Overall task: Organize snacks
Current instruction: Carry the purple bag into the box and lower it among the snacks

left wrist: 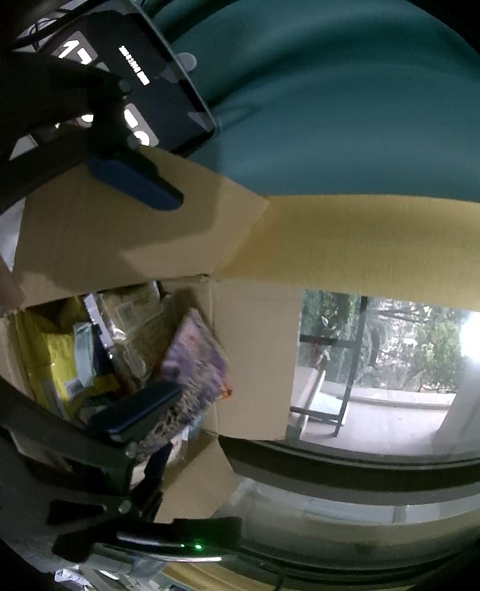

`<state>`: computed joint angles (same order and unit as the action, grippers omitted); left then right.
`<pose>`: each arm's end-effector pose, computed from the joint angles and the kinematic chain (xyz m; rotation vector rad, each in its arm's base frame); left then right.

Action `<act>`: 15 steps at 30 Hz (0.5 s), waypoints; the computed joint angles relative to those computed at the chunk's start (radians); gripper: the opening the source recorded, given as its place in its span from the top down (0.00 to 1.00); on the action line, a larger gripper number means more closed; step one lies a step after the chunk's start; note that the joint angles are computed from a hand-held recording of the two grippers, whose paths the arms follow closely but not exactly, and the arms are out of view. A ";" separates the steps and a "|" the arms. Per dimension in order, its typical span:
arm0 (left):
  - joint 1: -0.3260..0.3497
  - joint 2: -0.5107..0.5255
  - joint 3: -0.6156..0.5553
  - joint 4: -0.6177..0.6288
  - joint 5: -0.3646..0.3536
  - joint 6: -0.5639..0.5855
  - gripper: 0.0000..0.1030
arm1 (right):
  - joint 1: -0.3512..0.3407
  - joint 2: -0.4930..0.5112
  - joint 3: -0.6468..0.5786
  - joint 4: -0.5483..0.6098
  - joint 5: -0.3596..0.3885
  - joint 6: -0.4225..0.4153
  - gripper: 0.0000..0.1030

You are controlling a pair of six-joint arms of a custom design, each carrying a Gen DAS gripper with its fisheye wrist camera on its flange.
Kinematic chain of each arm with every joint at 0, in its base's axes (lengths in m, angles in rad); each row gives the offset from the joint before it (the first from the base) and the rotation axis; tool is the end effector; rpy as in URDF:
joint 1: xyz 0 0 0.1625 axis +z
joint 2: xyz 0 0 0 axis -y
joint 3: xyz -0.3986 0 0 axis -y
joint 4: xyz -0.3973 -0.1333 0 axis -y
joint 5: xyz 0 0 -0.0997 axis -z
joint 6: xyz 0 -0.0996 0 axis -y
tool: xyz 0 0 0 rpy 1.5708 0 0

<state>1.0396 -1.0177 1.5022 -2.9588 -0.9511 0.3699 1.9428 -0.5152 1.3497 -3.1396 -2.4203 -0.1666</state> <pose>-0.1829 -0.6886 0.3448 0.6933 2.2697 -1.1947 0.3205 -0.6604 0.0825 0.2168 -2.2264 0.9453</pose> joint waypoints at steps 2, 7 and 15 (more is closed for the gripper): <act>0.001 0.007 -0.011 0.005 0.002 0.002 0.08 | 0.002 0.000 -0.001 0.014 -0.012 0.002 0.31; -0.003 0.001 -0.008 0.018 -0.003 0.000 0.08 | 0.007 -0.016 0.027 0.019 -0.023 0.002 0.29; -0.002 0.000 -0.017 0.043 -0.007 -0.010 0.08 | 0.023 -0.039 0.058 0.024 -0.025 0.013 0.25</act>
<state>1.0379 -1.0181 1.4851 -2.9160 -0.9576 0.3596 1.9661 -0.5539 1.4076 -3.1157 -2.4456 -0.1534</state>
